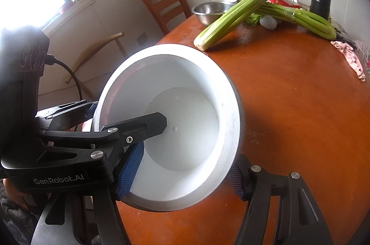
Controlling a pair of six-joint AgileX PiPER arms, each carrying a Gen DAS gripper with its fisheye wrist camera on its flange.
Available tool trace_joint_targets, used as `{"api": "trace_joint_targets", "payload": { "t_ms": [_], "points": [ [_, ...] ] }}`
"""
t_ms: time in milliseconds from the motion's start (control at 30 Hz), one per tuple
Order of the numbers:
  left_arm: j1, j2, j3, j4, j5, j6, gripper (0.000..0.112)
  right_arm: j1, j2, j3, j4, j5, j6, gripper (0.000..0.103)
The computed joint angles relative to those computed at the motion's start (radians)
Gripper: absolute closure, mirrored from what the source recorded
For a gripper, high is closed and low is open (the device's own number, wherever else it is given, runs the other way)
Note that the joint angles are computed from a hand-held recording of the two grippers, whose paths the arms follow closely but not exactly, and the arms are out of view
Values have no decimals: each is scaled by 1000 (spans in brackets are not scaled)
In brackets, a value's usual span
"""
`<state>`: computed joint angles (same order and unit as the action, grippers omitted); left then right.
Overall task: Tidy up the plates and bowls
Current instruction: 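Lift the steel bowl with nested bowls and carry it over the plate stack, then lower the steel bowl onto the steel pan and open the left tool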
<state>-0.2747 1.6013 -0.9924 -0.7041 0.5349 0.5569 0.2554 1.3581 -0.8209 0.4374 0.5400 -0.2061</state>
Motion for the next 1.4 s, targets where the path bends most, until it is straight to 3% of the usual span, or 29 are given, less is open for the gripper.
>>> {"api": "trace_joint_targets", "payload": {
  "t_ms": [633,1400],
  "points": [
    [-7,114,-60,34,-14,-42,49,-53,148,-45,118,-9,-150,33],
    [0,119,-47,59,-55,-55,49,-24,155,-41,-50,-73,14,33]
  ]
}}
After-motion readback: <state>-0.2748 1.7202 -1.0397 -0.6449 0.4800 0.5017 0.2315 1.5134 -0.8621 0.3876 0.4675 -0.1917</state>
